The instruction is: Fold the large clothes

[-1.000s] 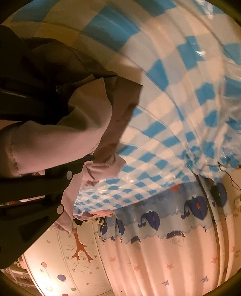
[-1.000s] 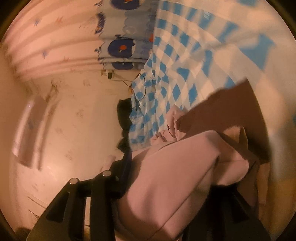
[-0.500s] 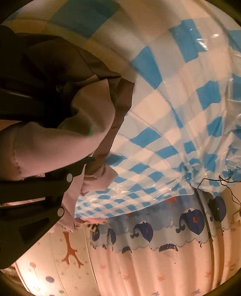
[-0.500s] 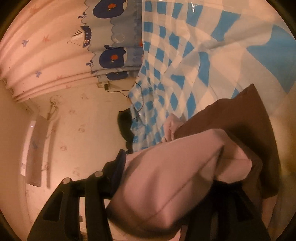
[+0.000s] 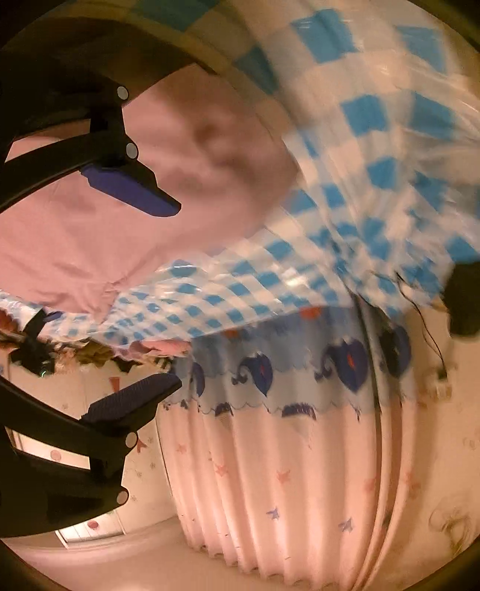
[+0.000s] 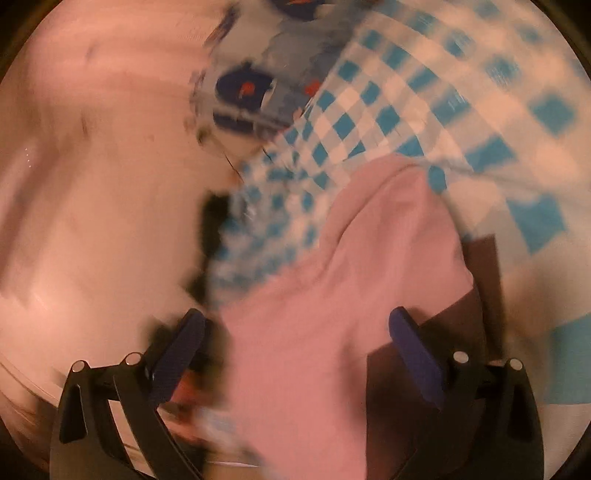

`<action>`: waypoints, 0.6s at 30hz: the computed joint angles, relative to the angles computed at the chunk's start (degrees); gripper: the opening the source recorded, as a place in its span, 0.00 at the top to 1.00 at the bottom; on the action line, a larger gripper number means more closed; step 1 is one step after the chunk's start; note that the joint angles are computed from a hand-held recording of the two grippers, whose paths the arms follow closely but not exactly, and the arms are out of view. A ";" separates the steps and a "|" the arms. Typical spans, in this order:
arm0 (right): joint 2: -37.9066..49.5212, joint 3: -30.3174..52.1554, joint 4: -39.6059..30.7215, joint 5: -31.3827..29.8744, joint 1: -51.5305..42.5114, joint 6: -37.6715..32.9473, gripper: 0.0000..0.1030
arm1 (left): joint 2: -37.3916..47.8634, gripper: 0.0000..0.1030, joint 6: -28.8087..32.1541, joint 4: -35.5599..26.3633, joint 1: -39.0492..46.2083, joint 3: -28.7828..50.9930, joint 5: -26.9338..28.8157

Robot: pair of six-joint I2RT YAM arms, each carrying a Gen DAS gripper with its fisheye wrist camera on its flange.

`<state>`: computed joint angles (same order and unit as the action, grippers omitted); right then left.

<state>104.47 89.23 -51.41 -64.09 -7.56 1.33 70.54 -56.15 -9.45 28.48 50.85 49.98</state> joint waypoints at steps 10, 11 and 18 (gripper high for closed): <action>-1.10 -0.83 14.61 46.38 23.43 -5.34 0.07 | 14.24 0.19 33.45 -23.55 -35.84 20.43 -43.12; 2.33 1.00 14.71 51.35 24.50 -6.51 0.07 | 17.06 0.19 33.52 -23.86 -36.16 21.21 -43.96; 13.45 2.44 18.11 41.66 18.34 -0.10 0.07 | 31.18 0.21 31.56 -20.72 -34.47 23.86 -43.39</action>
<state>117.92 91.68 -33.30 -22.43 10.77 1.23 101.72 -24.59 -30.17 -5.99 74.70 6.59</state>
